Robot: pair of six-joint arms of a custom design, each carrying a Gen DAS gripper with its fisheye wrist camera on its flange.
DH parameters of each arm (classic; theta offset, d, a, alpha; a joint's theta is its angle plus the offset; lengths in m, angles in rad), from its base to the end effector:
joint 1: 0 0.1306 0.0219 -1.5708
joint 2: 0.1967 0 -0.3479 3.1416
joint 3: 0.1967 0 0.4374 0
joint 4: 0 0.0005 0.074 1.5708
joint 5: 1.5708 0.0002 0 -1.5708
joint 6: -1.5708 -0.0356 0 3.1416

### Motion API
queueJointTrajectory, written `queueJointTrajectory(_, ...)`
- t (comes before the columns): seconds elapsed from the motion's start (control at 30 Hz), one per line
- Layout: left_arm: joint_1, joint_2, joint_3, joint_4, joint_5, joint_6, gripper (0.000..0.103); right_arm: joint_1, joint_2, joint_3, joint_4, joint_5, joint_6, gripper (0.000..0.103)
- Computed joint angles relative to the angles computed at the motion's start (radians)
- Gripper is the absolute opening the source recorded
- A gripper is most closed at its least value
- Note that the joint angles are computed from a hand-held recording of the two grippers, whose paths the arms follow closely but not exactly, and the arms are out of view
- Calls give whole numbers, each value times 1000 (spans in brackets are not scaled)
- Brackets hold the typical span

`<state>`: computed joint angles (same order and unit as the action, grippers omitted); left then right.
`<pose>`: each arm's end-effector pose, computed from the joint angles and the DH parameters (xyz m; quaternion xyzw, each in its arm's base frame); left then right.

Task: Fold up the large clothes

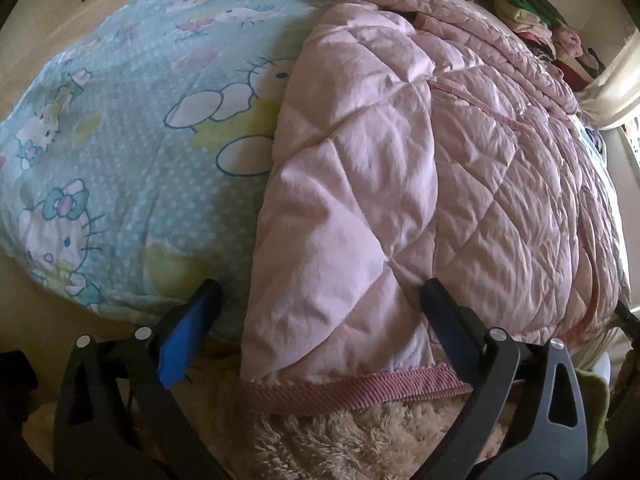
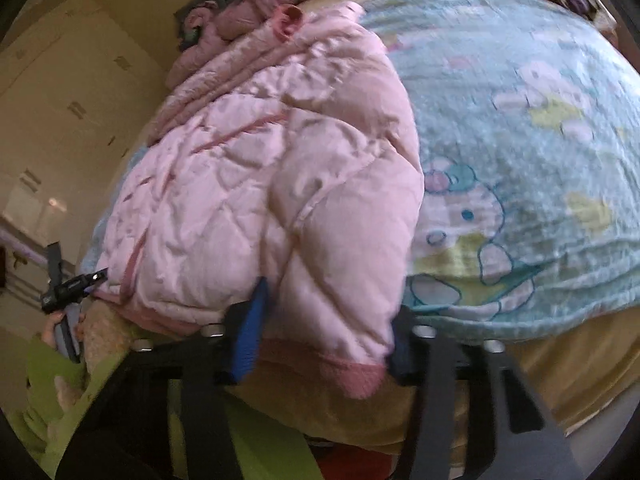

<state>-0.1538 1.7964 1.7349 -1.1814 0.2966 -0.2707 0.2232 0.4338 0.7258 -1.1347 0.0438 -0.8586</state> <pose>0.6265 -0.1082 0.3187 0.2291 0.9488 -0.1361 0.1697 0.2272 0.0495 0.3797 0.2993 0.8850 0.1657 0.3157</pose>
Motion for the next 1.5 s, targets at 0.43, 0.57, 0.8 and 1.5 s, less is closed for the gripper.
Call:
queueJointTrajectory(0.43,-25,-43,-40,20,33,5,35,-34,-28,85,218,41,170,18)
queueJointTrajectory(0.57,-47,-83,-60,62,-1,-1,16,-72,6,105,252,12,200,18)
queueJointTrajectory(0.8,-44,-110,-21,114,63,48,12,-144,52,137,286,-24,221,17)
queueJointTrajectory(1.5,-77,1,274,200,120,182,12,-287,231,297,382,-74,336,17)
